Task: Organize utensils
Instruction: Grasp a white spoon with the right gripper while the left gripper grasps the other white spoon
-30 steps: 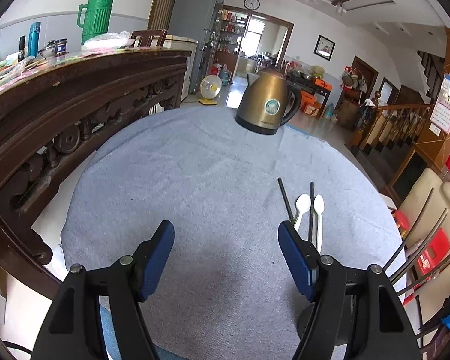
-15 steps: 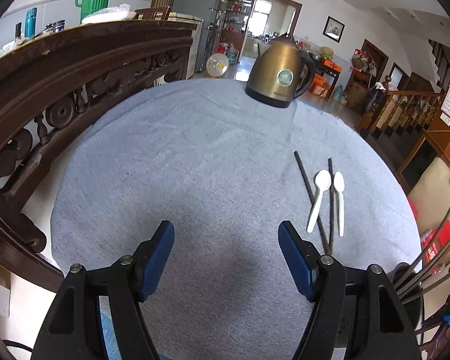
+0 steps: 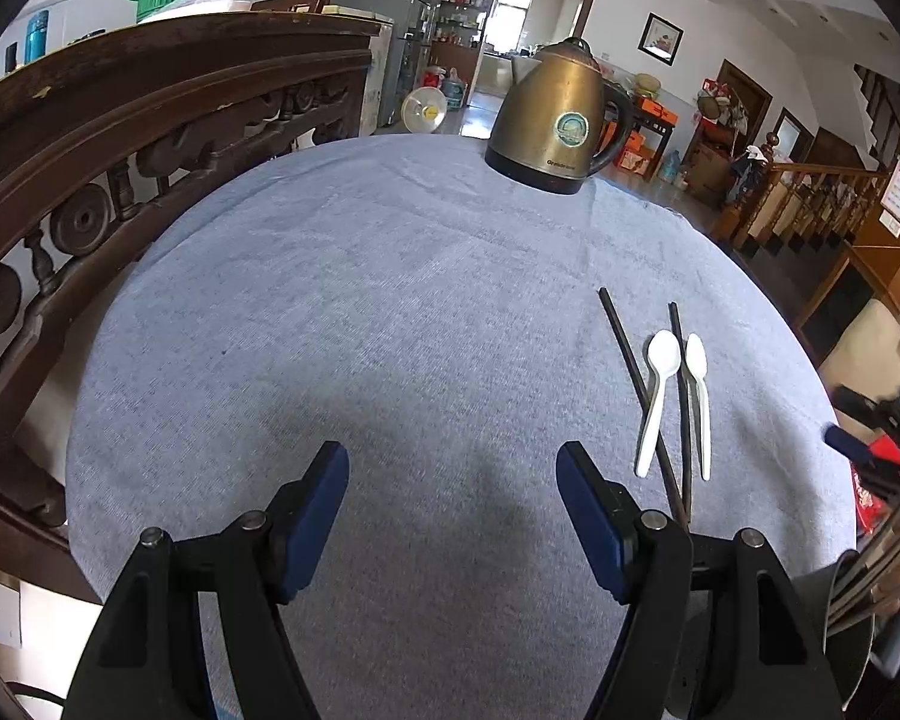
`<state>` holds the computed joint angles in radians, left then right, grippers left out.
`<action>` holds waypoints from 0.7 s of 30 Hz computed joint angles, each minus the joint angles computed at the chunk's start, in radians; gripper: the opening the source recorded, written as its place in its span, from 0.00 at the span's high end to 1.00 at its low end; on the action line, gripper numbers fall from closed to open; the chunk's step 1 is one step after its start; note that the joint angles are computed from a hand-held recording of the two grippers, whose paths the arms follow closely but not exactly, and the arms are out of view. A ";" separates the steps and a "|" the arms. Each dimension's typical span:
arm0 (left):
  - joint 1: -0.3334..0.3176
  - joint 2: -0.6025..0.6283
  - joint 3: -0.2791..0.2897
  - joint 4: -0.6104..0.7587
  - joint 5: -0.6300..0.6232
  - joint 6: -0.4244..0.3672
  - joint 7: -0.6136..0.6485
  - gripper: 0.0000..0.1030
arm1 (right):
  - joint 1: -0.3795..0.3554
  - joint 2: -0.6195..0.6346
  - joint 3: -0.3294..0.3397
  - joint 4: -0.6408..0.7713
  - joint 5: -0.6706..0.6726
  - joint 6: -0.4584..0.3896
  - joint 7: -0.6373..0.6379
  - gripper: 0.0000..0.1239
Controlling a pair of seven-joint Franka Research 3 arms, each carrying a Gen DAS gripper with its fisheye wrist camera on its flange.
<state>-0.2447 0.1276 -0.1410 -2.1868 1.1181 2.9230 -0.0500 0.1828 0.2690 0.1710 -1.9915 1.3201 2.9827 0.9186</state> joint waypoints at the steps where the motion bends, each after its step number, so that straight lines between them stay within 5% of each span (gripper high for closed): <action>1: 0.002 0.004 0.000 0.003 -0.005 0.002 0.007 0.30 | 0.011 0.030 -0.011 0.034 -0.056 -0.016 0.043 0.56; 10: 0.013 0.019 0.018 0.004 -0.053 -0.009 0.073 0.30 | 0.156 0.310 -0.164 0.383 -0.677 -0.149 0.484 0.56; 17: 0.022 0.030 0.025 0.013 -0.081 -0.015 0.096 0.30 | 0.148 0.424 -0.162 0.537 -0.847 -0.238 0.640 0.57; 21: 0.016 0.034 0.025 0.019 -0.078 -0.019 0.103 0.30 | 0.172 0.446 -0.187 0.555 -0.962 -0.242 0.722 0.74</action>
